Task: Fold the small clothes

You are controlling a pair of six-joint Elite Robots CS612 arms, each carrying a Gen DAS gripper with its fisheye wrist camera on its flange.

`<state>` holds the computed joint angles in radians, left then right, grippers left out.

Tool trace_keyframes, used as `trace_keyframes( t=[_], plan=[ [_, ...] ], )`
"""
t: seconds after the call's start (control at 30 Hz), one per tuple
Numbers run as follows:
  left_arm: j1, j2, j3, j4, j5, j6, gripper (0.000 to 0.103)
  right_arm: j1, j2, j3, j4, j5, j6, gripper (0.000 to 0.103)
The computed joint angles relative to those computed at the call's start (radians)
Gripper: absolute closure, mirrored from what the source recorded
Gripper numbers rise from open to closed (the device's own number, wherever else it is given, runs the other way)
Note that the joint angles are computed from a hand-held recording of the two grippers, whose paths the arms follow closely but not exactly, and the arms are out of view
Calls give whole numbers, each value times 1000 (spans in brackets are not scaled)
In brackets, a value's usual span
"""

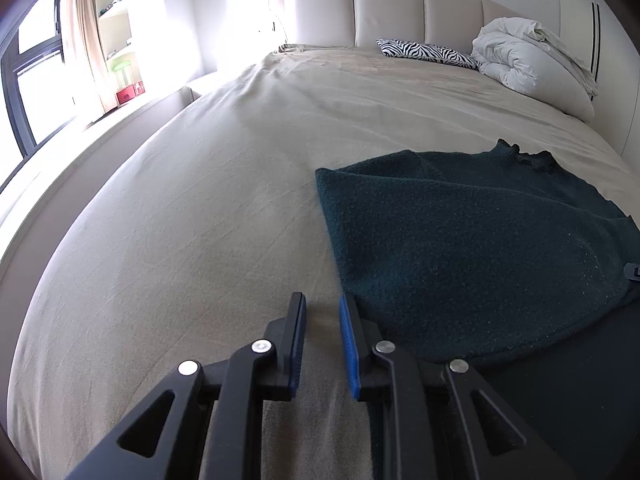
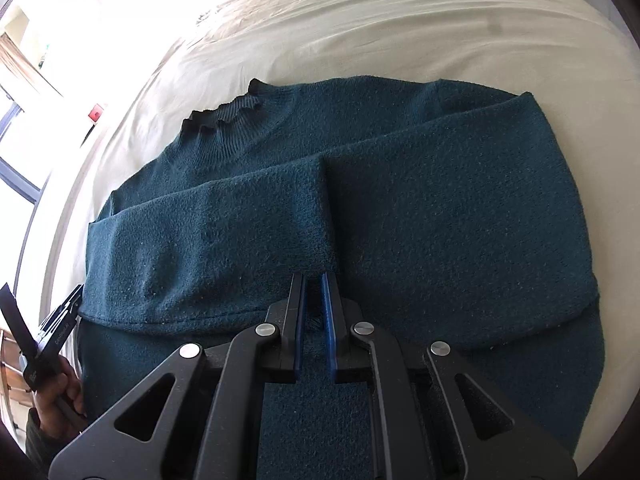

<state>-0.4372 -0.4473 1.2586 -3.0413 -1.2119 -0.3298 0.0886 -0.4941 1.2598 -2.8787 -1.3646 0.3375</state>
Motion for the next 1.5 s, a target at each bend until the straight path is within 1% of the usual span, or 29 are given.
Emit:
trace_keyframes(
  t=[0.07,0.1,0.13,0.17,0.2,0.27,0.3,0.33,0.37,0.4,0.43,0.5,0.57,0.63,0.7,0.8,0.87,0.97,1.07,1.2,1.37,1.5],
  plan=[
    [1,-2,-1,5,-3,-1,83,-8,11,-8,-11,18,46,99],
    [2,-6,3,6,-6,-3,83,-9,5,1,-15,-5,68,99],
    [3,-13,13,-1,-14,-8,83,-13,2,12,-37,-4,93,98],
    [4,-25,33,-18,-24,-17,82,-18,-6,31,-61,9,119,95],
    [4,-37,55,-37,-31,-30,79,-22,-19,57,-84,8,142,94],
    [2,-66,108,-65,-39,-53,60,-26,-50,119,-162,-2,157,93],
    [3,-82,138,-90,-55,-63,54,-27,-68,158,-222,-9,161,86],
    [2,-98,172,-119,-72,-77,41,-28,-86,199,-285,-20,167,73],
    [2,-114,205,-141,-89,-94,34,-27,-104,239,-339,-35,173,64],
    [1,-131,241,-160,-116,-112,32,-26,-122,280,-391,-45,176,45],
    [2,-147,274,-180,-152,-123,32,-26,-140,323,-451,-50,177,38],
    [2,-174,338,-206,-213,-147,32,-22,-171,396,-530,-46,151,38],
    [2,-197,396,-215,-267,-177,32,-22,-198,454,-549,-10,129,38],
    [2,-216,455,-234,-324,-214,32,-22,-220,508,-567,19,127,38],
    [-4,-233,511,-257,-359,-251,32,-21,-239,558,-574,33,128,38],
    [-14,-257,581,-310,-391,-272,32,-23,-259,621,-593,53,139,38],
    [-13,-269,611,-334,-428,-296,32,-23,-270,658,-611,48,143,38],
    [-4,-276,633,-351,-512,-321,33,-30,-283,704,-635,51,157,38],
    [1,-284,649,-347,-573,-334,34,-42,-292,738,-655,70,171,38],
    [8,-287,658,-333,-642,-359,34,-58,-308,778,-656,92,168,38],
    [8,-281,659,-318,-672,-360,36,-76,-325,818,-647,105,168,38],
    [9,-278,653,-307,-699,-355,45,-92,-341,847,-631,99,175,38]
  ],
)
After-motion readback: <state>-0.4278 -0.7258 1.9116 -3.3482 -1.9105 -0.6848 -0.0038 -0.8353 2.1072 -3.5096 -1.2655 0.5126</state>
